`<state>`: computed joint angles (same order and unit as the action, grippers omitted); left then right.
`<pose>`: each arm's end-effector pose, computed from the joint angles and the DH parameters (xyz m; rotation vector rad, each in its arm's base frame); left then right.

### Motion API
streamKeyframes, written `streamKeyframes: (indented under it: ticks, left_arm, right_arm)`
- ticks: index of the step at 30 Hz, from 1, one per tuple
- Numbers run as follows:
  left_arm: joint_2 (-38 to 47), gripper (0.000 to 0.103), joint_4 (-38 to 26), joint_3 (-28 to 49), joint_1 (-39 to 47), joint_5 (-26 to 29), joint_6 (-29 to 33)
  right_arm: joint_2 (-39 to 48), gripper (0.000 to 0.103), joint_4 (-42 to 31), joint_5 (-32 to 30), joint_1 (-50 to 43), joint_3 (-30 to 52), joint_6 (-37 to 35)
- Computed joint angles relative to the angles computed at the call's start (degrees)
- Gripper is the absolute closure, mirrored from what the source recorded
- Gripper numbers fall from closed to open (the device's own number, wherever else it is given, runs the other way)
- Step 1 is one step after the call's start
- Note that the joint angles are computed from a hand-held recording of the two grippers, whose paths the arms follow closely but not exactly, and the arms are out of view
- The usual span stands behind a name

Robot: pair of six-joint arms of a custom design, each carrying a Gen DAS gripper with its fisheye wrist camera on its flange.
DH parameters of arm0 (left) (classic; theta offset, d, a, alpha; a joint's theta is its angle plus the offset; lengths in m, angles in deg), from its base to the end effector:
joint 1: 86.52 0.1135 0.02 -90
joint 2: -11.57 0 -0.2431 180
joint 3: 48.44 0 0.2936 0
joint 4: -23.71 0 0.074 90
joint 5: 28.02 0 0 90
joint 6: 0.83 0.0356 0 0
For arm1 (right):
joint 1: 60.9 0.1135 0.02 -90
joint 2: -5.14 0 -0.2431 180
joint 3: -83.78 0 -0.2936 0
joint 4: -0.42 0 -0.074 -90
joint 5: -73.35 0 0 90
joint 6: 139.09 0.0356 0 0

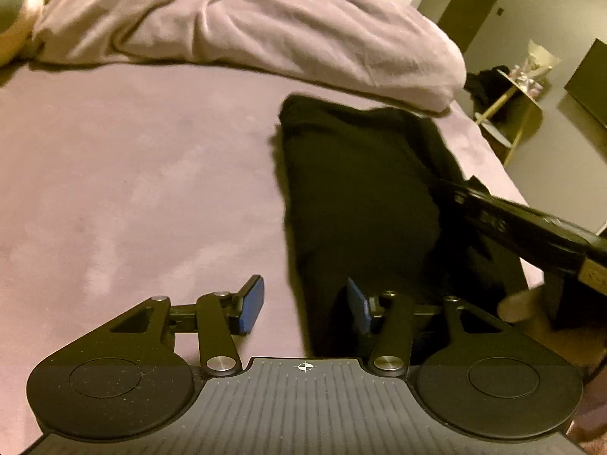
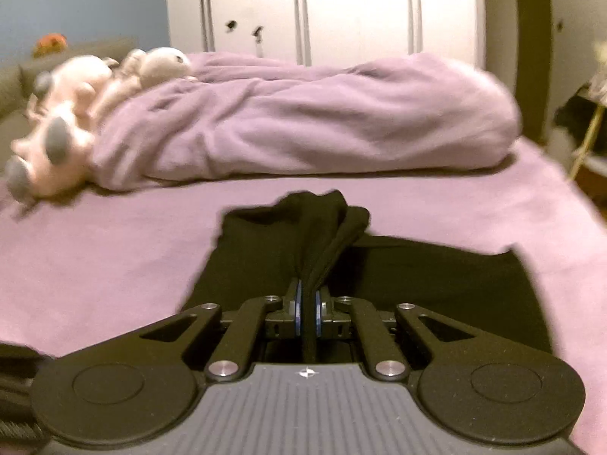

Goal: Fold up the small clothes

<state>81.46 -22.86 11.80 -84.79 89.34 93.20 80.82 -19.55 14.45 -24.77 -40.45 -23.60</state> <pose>0.2850 -0.0078 0.2048 0.2327 2.4720 -0.5642 0.2662 0.1715 0.1821 0.0786 2.1506 0.0011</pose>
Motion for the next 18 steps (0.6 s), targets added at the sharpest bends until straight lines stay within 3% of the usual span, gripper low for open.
streamKeyframes:
  ticks: [5, 8, 13, 18]
  left_arm:
    - [5.2, 0.06, 1.1, 1.3, -7.3, -2.6, -2.0]
    - [6.7, 0.06, 2.8, 1.2, -9.4, -5.2, -3.0]
    - [5.6, 0.059, 2.4, 0.7, -8.7, -4.9, -2.0]
    - [5.4, 0.059, 1.1, 1.2, -8.5, -4.6, -2.2]
  right_arm:
    - [-4.4, 0.097, -2.7, -5.4, -7.1, -5.3, 4.2]
    - [-7.1, 0.094, -0.2, -12.1, -11.2, -10.4, 6.1]
    - [-14.8, 0.072, 2.9, -22.3, -15.7, -16.5, 10.1]
    - [-21.9, 0.058, -0.6, -25.4, -14.5, -20.3, 9.3]
